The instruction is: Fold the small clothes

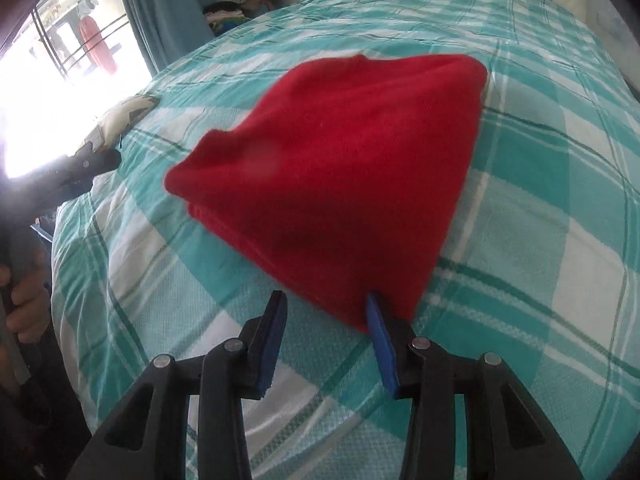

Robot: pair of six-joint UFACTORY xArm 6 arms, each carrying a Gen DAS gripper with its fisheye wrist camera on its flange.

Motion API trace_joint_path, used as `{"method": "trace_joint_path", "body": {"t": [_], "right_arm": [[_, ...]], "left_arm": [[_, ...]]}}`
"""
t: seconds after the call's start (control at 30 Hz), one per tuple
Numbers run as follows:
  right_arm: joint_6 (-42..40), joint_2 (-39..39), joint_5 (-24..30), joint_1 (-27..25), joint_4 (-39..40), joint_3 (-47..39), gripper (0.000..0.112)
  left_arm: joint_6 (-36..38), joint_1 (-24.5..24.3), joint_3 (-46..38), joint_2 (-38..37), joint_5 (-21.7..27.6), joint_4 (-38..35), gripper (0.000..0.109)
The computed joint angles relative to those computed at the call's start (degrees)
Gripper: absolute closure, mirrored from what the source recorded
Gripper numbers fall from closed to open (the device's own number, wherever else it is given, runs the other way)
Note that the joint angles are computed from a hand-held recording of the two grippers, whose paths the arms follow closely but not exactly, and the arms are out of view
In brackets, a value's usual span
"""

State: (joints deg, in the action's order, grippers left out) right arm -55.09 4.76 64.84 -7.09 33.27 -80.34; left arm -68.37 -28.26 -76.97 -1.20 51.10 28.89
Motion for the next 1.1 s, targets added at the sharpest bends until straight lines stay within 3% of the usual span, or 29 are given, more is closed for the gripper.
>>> {"method": "trace_joint_path", "body": {"t": [0.1,0.13,0.17,0.27,0.4,0.53,0.6,0.63,0.67,0.7,0.77,0.83,0.9,1.1], "right_arm": [[1.29,1.87,3.94,-2.99,4.25,-4.3,0.063],[2.82,3.1,3.61,-3.76,5.92,-6.35,0.05],[4.63,4.95,3.12,-4.41,7.71,-9.01,0.04],[12.75,13.97,4.16,-5.34,11.31,-20.99,0.039],[25.18,29.3,11.05,-4.98,13.85,-40.57,0.039],[30.75,38.52,13.44,-2.63,13.7,-50.81,0.04],[27.25,35.73,7.9,-0.6,12.32,-45.56,0.047],[24.69,33.87,5.35,0.55,10.87,-42.81,0.057],[22.3,31.39,1.84,1.96,8.15,-39.27,0.067],[19.41,28.18,-3.0,3.49,5.57,-34.52,0.07],[13.64,21.78,-13.7,6.72,0.41,-25.01,0.081],[8.66,16.49,-23.16,9.51,-3.46,-17.06,0.085],[4.98,13.39,-27.95,10.47,-3.44,-13.07,0.087],[-0.02,10.06,-25.41,8.46,3.8,-15.75,0.088]], "left_arm": [[9.69,2.12,-5.27,5.25,-5.43,-7.86,0.01],[14.85,2.79,-8.64,8.31,-5.8,-12.08,0.01],[20.17,3.41,-12.64,11.87,-5.44,-16.36,0.01],[30.94,4.76,-24.76,22.26,-1.28,-24.65,0.01],[30.94,5.09,-31.33,28.61,1.16,-22.32,0.01],[30.79,6.05,-29.24,28.77,-1.46,-23.81,0.01],[30.3,6.02,-28.24,28.51,-2.67,-23.94,0.012],[30.6,5.82,-28.2,28.59,-2.98,-23.46,0.028],[33.0,5.71,-28.28,28.86,-3.69,-25.24,0.058],[35.21,5.44,-28.06,29.05,-5.09,-27.62,0.074],[34.14,4.69,-29.41,29.42,-4.14,-25.19,0.089],[31.74,3.32,-30.14,29.36,-3.01,-19.34,0.092],[29.92,2.49,-29.82,28.22,-3.19,-16.08,0.093],[29.08,1.41,-29.41,23.11,-8.07,-14.54,0.093]]}}
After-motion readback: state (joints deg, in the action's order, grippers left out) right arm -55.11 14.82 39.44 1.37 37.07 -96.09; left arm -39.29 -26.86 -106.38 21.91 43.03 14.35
